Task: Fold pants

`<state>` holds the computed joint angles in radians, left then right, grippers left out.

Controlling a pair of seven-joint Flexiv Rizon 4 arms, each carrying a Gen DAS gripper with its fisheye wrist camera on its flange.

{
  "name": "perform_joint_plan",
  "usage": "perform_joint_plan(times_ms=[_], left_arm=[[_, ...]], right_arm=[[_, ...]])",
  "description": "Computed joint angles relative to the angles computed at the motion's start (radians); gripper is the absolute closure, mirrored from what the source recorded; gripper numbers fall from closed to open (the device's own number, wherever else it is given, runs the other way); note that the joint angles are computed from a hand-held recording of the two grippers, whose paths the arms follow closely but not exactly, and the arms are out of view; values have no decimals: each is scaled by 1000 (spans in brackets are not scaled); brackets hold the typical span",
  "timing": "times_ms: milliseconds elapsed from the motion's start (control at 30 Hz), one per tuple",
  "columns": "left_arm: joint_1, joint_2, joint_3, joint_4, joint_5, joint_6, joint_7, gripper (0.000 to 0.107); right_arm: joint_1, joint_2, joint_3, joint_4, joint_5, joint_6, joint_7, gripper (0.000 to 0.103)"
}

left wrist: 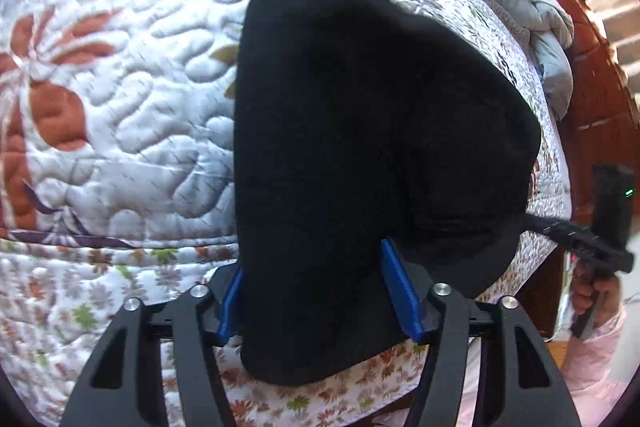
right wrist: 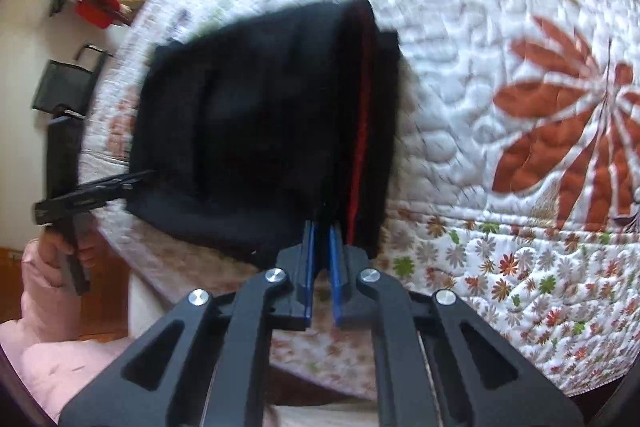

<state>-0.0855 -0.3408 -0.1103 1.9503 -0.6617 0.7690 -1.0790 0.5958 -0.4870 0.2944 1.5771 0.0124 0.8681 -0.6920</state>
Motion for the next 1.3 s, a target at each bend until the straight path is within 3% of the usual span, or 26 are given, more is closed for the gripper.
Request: perform_joint_plan(times_ms=[67, 167, 200, 233, 300, 433, 600, 667, 733, 800, 900, 933, 967, 1000, 1033, 1200, 1300], left_arm=[[7, 11, -1, -1, -9, -17, 10, 44], [18, 26, 7, -2, -20, -44, 16, 42], [18, 30, 13, -5, -12, -43, 15, 40], [17, 34, 17, -8, -5, -33, 17, 35], [17, 31, 22, -16, 5, -14, 17, 27], [20, 2, 21, -49, 43, -28, 12, 26], [-6, -36, 11, -88, 105, -32, -19, 21], [4, -42, 4, -90, 93, -41, -8, 20], [11, -49, -3, -96, 79, -55, 2, 16], [17, -60, -11, -101, 59, -67, 18, 12], [14, -64, -11, -107, 60, -74, 22, 8], [13, -61, -8, -108, 61, -77, 18, 11], [13, -54, -5, -105, 64, -77, 16, 15], [11, -50, -3, -104, 69, -73, 15, 19], [17, -41, -7, -93, 53, -77, 33, 35], [26, -37, -13, -68, -14, -67, 66, 43], [33, -21, -11, -56, -46, -72, 77, 62]], right_arm=[[-2, 5, 0, 15, 8, 35, 6, 96], [-8, 28, 8, 28, 9, 66, -10, 84], [-10, 36, 8, 33, 9, 69, -11, 76], [-11, 50, 5, 43, 5, 73, -10, 60], [-13, 71, -4, 62, -3, 88, 6, 45], [-22, 62, -8, 36, -18, 10, 1, 37], [-28, -8, 0, -42, 18, -86, -29, 35], [-32, -24, 3, -49, 45, -71, -27, 28], [-45, -43, 6, -56, 70, -69, -32, 10], [-64, -66, 25, -59, 115, -36, -64, 3], [-47, -75, 10, -84, 92, -77, -58, 4], [-31, -71, -4, -87, 60, -87, -54, 12], [-26, -67, -5, -83, 50, -77, -62, 20], [-37, -63, 7, -79, 70, -53, -80, 34], [-49, -59, 21, -73, 103, -25, -83, 35], [-56, -65, 25, -49, 140, 33, -75, 32], [-57, -43, 23, -8, 145, 98, -58, 55]])
